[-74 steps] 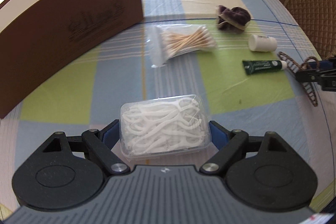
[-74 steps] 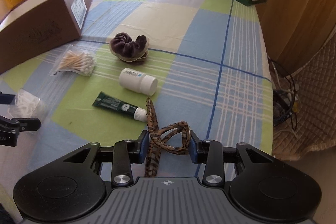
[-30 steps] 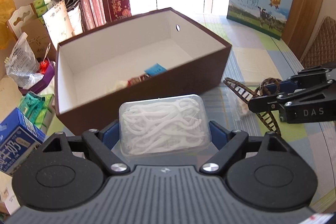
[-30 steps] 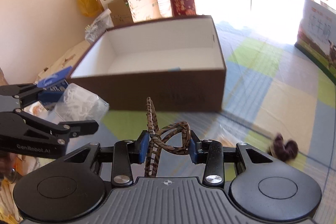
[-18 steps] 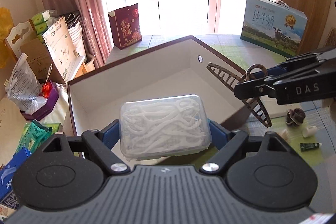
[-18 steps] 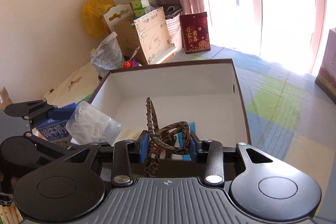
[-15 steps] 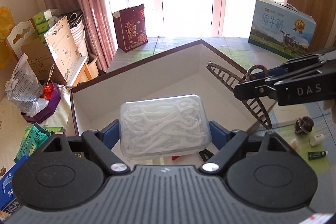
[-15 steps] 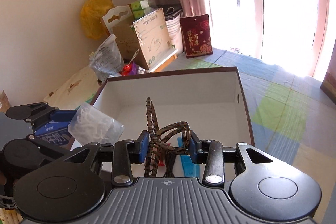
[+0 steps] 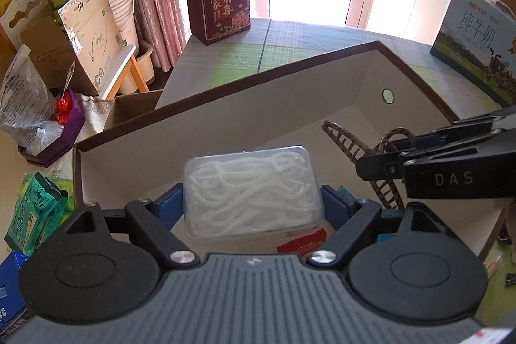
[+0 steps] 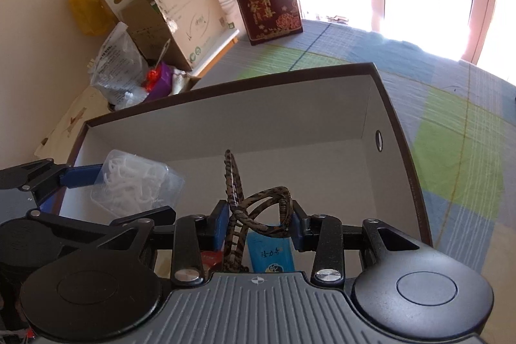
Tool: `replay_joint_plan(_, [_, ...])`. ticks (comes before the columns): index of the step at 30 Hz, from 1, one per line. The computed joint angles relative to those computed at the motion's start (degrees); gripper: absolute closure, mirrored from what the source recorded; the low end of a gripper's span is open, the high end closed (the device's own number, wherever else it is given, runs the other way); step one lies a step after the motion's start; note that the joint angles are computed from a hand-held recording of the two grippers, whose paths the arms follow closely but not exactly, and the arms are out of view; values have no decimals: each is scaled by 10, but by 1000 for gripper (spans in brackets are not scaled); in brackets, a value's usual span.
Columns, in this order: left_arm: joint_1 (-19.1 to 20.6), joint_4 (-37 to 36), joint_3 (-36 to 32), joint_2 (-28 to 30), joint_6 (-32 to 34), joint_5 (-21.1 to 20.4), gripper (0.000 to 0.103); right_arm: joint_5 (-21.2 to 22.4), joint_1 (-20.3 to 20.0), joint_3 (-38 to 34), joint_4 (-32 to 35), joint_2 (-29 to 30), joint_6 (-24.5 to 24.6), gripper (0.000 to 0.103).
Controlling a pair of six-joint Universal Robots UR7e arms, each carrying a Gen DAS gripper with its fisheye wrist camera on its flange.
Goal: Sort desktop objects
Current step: 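Carry the floss-pick box and leopard claw clip over the box with both tools, then open both tools to drop the floss box and claw clip inside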
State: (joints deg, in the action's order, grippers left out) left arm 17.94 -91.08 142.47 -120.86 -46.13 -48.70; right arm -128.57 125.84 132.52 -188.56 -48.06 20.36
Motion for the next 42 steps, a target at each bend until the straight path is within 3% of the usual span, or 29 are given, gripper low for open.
replay_joint_plan(4, [55,-57,3,43,34,2,18,0,-22,-22,28,11,-9,67])
replay_joint_plan(11, [110,-104,3,106,70,10,18,9,-59,-49,67,25,-8,67])
replay_joint_plan(20, [135,-119,10,131,73,2,17,27,-75,-51,60,32,-25,67])
replay_joint_plan(23, [131,-115,11,125,68,8,17,41,-78,-43,23,34,-52,67])
replay_joint_plan(28, [123,-102,9,115,58,7,12,41,-68,-34,2,32,-78,42])
replay_joint_plan(32, [110,-84,10,102,46,5,12,35,-54,-28,-4,27,-83,35])
replay_joint_plan(37, [92,-60,2,106,20,23,11,-12,-18,-35,-20,38,-113,17])
replay_joint_plan(42, [54,-17,-7,89,-9,24,10,-36,15,-27,-56,35,-137,5])
